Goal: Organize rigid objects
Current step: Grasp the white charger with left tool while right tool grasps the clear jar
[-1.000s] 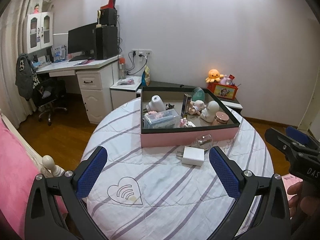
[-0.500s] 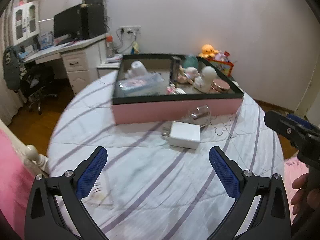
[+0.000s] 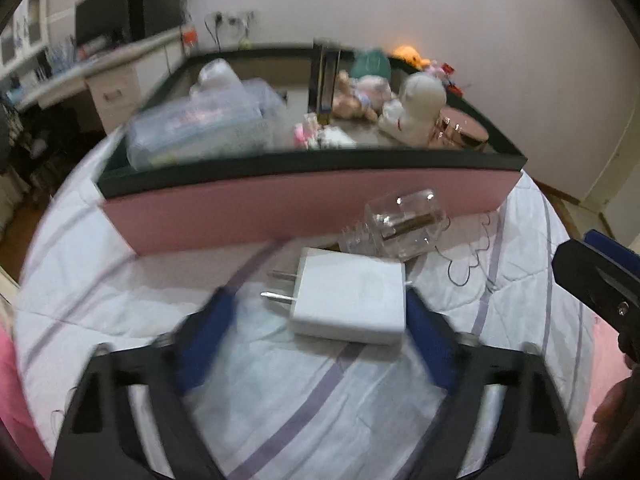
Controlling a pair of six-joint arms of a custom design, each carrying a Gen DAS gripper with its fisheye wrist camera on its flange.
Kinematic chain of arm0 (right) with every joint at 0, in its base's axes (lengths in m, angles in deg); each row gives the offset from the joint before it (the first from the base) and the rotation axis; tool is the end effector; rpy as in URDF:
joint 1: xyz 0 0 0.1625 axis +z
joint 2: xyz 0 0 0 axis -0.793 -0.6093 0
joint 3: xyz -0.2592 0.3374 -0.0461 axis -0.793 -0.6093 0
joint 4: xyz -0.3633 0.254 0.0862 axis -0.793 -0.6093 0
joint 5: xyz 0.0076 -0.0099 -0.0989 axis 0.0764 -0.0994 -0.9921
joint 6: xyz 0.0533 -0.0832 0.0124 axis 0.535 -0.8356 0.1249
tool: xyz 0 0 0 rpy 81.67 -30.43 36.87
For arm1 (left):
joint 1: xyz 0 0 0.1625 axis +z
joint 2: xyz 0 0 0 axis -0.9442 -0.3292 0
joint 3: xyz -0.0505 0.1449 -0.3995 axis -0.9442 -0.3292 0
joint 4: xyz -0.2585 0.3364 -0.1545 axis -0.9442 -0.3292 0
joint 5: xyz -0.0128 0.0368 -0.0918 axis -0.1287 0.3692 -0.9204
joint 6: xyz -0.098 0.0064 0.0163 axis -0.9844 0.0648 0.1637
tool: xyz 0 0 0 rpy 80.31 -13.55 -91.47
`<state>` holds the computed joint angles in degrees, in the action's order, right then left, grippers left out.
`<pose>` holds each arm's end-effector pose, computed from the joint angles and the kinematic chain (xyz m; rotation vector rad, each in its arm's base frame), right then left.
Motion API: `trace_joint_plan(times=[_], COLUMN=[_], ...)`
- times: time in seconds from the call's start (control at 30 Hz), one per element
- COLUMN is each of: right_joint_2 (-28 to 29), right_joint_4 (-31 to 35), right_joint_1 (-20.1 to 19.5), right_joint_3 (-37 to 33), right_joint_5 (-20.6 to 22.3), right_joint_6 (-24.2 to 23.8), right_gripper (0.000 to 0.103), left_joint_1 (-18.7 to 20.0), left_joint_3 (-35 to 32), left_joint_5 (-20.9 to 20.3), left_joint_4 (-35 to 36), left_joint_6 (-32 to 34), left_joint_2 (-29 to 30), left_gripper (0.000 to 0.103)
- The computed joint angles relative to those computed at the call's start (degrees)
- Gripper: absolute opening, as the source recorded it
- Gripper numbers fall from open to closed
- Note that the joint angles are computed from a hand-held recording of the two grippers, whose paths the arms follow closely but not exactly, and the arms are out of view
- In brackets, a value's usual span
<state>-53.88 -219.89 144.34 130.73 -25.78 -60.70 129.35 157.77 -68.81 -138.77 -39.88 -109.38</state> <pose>0.1175 -0.6008 0.0937 0.5034 -2.4128 0.8939 -0.1365 -0.6161 0.0121 0.3410 2.3728 -0.7863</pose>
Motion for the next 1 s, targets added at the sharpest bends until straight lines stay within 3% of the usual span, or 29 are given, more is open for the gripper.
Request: trace_joint_plan(times=[0.03, 0.17, 0.4, 0.53, 0.7, 0.73, 0.77, 1.0], right_joint_2=[0.27, 2.04, 5.74, 8.62, 11.41, 11.25, 10.75, 7.83], right_joint_4=[0.66, 4.08, 10.11, 12.22, 11.59, 11.40, 11.45, 11.37], right_joint_1=[-0.02, 0.09, 0.86, 1.31, 1.74, 1.69, 1.48, 0.49], right_joint_3=[-0.50, -2.98, -7.40, -10.56, -12.65, -12.38, -11.86, -8.69], right_joint_5=[0.18, 1.12, 2.09, 0.77, -1.57, -1.47, -0.75, 2.35], right_joint_6=[-0.02, 0.14, -0.25, 0.17, -0.97, -0.94, -0.82, -0.77], right_gripper=[0.103, 0.103, 0.103, 0.103, 0.082, 0.076, 0.063, 0.063], left_joint_1=[-0.02, 0.40, 0.31, 1.69, 1.88, 1.93, 2.04, 1.91], left_joint_3=[0.21, 1.39, 5.61, 6.07, 6.30, 6.37, 6.46, 7.48], left_joint_5=[-0.12, -1.23, 3.99, 4.45, 4.36, 4.27, 4.00, 3.14], left_joint_4=[-1.29, -1.96, -4.82, -5.24, -6.32, -6.47, -6.63, -6.85], left_joint_6=[0.68, 0.92, -0.51, -0.58, 0.37, 0.52, 0.59, -0.11], left_joint_2=[0.03, -1.27, -4.14, -5.26, -5.07, -5.14, -5.25, -6.13], left_gripper=[0.067, 0.067, 0.067, 0.067, 0.067, 0.067, 0.067, 0.067])
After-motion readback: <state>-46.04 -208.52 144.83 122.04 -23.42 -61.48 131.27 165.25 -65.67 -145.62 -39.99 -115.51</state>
